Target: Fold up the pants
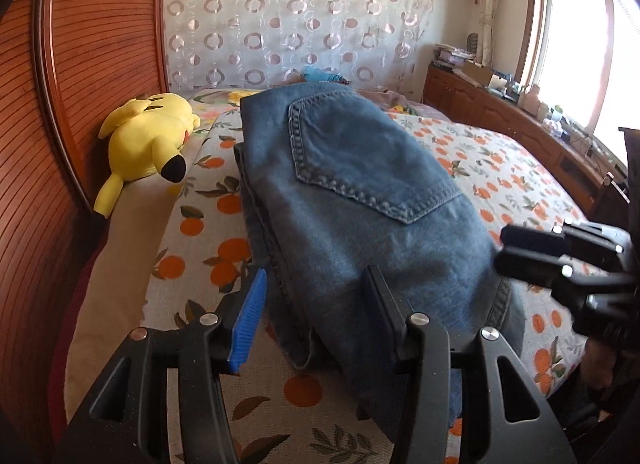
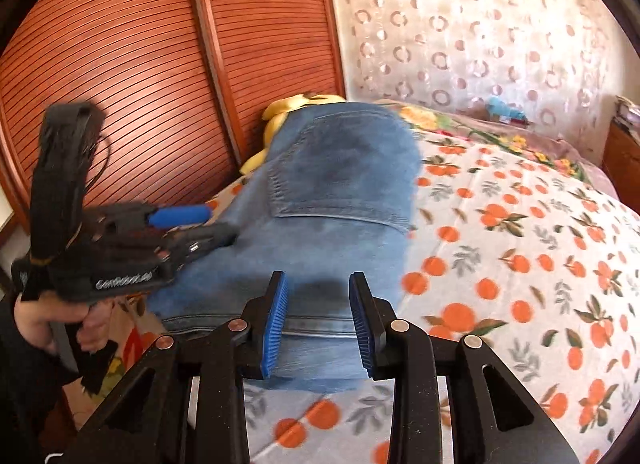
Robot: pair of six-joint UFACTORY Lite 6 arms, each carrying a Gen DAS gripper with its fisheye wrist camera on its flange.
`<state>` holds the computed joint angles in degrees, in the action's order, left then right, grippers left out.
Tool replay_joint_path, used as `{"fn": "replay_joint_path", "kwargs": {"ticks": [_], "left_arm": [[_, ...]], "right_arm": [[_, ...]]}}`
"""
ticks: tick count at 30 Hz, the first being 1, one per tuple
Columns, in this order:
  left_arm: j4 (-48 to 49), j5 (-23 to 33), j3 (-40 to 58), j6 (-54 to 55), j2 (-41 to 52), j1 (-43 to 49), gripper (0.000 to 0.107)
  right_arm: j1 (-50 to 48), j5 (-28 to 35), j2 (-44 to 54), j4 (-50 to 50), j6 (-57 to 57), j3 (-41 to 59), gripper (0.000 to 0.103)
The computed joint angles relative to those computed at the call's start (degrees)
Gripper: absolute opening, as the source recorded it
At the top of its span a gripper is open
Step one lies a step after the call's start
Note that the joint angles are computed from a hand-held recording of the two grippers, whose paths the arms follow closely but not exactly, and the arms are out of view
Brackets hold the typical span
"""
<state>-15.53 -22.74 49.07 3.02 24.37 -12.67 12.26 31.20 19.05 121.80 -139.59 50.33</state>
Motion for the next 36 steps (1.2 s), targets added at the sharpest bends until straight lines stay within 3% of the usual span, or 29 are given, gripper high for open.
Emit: {"fn": "replay_joint_path", "kwargs": {"ticks": [3,8,14,23,27,29,31,36], "left_arm": [[-2.4,0.1,0.6,1.6,1.8,-0.3,0.051],[1.3,-1.0,0.4,-2.9,3.6,0.4,0.051],[3.8,-1.7,0.2,-5.9,4.3,0.7,0.051],[7.4,-1.2,-1.2,-10.3,-0.7,1.5,0.051],[1.1,-0.2,1.5,-4.3,1.0,0.1,0.051],[-2.6,0.3,3.1,-1.3,2.6,-0.3,0.055],[-4.8,0.3,4.2,-0.1,3.6,-0.1,0.077],[9.8,1.8,5.5,-14.6,5.3,3.3,0.078]], "right_arm": [[-0.2,-1.4,2.6,-1.4,1.4,1.5,0.034],[0.8,-1.0,3.7,2.9,-2.9,1.2,0.036],[0.4,-0.8,5.7,-0.5,1.1,3.5,0.040],[-0.5,-0.2,8.4,-1.2,2.0,5.7,0.044],[-1.1,0.1,9.7,-3.6,4.8,7.1,0.046],[-1.4,0.2,10.2,-4.6,5.9,7.7,0.047],[-1.3,0.1,10.2,-4.6,6.2,7.8,0.048],[-1.4,0.2,10.6,-4.9,6.7,8.3,0.048]]}}
